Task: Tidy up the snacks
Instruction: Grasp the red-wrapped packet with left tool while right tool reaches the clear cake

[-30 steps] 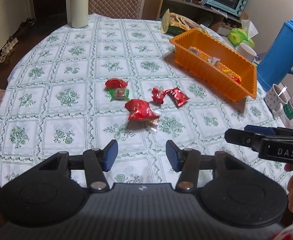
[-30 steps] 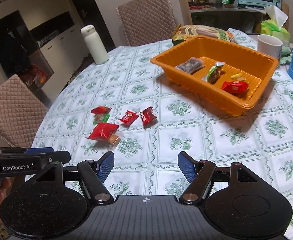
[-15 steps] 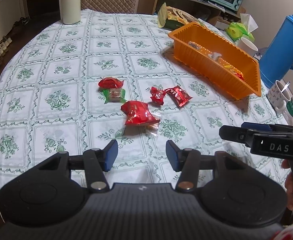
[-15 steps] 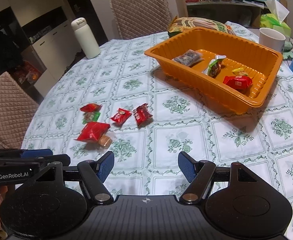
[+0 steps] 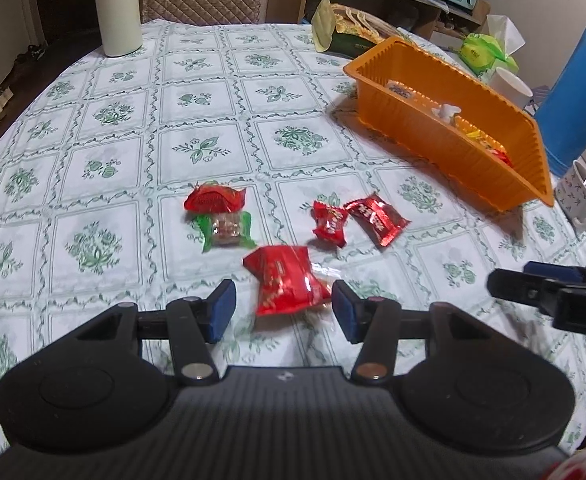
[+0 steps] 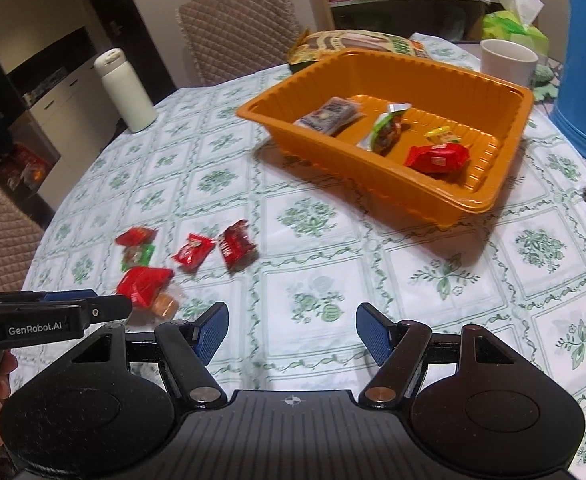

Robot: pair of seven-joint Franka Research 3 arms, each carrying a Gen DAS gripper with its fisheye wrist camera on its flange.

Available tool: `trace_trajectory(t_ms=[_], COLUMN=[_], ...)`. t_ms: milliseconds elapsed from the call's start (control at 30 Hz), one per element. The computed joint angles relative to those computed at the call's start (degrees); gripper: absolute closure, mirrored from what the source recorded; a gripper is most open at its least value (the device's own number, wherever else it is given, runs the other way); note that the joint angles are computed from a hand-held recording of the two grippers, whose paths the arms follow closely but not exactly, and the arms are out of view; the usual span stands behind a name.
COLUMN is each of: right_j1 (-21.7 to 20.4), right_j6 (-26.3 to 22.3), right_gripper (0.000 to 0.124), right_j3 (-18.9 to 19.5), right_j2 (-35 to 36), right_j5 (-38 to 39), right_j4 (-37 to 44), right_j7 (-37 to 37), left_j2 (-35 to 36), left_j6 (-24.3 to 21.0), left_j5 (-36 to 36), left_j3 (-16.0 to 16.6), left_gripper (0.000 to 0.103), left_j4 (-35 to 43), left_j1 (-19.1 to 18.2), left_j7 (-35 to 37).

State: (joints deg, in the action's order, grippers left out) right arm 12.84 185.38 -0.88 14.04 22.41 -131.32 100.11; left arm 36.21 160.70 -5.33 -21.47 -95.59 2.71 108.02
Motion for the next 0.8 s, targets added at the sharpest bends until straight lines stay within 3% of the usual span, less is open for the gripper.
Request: trace_trajectory(t_ms=[333, 467, 600, 800], right_j1=[4.59, 5.28, 4.17, 1.05], right_j6=[-0.61, -1.02, -1.21, -1.44], right_gripper=[0.053, 0.053, 0.053, 0.053], right_j3=[-5.29, -6.00, -4.83, -1.14], right_j2=[0.60, 0.89, 1.11, 1.79], right_j5=[-0.93, -1.61, -1.76, -1.48], right_j4=[0.41, 0.68, 0.89, 1.90], right_j7=[3.24, 4.13, 4.40, 3.08], left_j2=[5.66, 6.77, 6.84, 4.87], left_j6=[-3.91, -5.16, -5.50, -3.97], left_j5=[2.59, 2.21, 0.73, -1.93], left_j3=[1.45, 1.12, -0.28, -1.85], left_gripper=[0.056, 0.062, 0.071, 0.074], left_j4=[7.96, 9.32, 9.10, 5.57], left_j1=[-2.39, -2.03, -0.61, 1.66], left_j7=[0.21, 1.14, 3.42, 6.92])
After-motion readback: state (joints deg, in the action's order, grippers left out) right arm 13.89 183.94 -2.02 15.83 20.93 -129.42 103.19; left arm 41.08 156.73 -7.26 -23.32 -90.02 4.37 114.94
